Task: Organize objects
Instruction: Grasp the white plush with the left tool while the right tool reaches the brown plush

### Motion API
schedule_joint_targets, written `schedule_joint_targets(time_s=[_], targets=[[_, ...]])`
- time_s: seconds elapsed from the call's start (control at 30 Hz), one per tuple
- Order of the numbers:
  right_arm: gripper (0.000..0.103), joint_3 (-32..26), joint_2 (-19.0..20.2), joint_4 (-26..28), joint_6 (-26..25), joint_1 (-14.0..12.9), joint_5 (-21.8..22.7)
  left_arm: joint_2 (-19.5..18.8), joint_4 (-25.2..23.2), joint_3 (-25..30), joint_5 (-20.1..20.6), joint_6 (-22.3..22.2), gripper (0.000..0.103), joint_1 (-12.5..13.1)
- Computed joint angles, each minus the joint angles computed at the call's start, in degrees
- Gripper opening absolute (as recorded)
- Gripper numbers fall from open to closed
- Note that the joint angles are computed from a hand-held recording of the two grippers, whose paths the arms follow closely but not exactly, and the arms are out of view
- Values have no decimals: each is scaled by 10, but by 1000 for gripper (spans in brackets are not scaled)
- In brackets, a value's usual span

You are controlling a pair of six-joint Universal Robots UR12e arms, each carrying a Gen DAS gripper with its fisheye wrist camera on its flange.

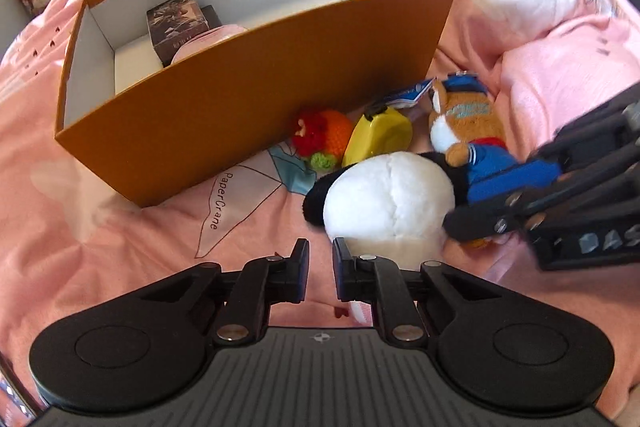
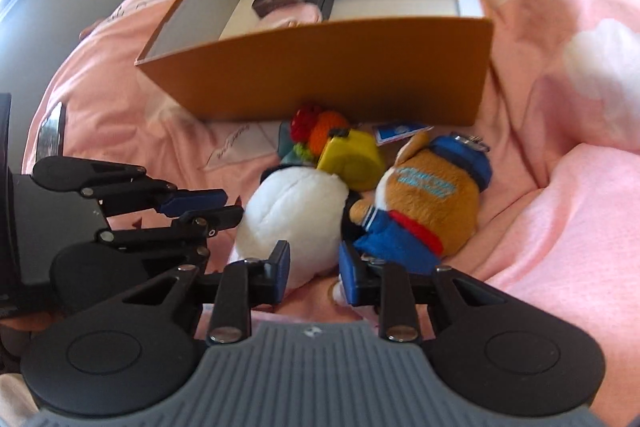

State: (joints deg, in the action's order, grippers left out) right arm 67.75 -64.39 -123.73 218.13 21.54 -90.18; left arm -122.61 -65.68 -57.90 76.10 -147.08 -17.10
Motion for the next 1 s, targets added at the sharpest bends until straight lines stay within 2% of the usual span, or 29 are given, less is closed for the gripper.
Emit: schedule_joint_targets(time_s=[0.1,0.13,0.23,0.33,0.37,0.43,0.57,0.63,0.8,1.0], targets=[[17,-18,12,50,-8,-6,35,4,17,-3,-9,2,17,3],[17,-20,15,57,-9,-7,44,5,14,-2,-18,8,17,5],[13,-22,20,63,-11,-8,47,5,-20,8,-52,28,18,12],[16,-16,19,38,-30,-6,44,6,-43,11,-68,44,20,15],[19,-14,18,27,-39,-5,42,6,-45,11,-70,46,22,15],[19,-5,16,-8,-53,-5,45,7,-52,10,-70,53,27,16],[18,9,15,-68,-46,-9,56,11,-33,1,-58,58,41,16],[18,12,15,-86,-37,-13,67,11,-34,2,-58,56,44,16],[18,1,24,-104,-28,-15,76,8,1,-5,-40,35,55,9],[20,0,22,-108,-7,-16,74,3,34,-8,-23,45,61,1]])
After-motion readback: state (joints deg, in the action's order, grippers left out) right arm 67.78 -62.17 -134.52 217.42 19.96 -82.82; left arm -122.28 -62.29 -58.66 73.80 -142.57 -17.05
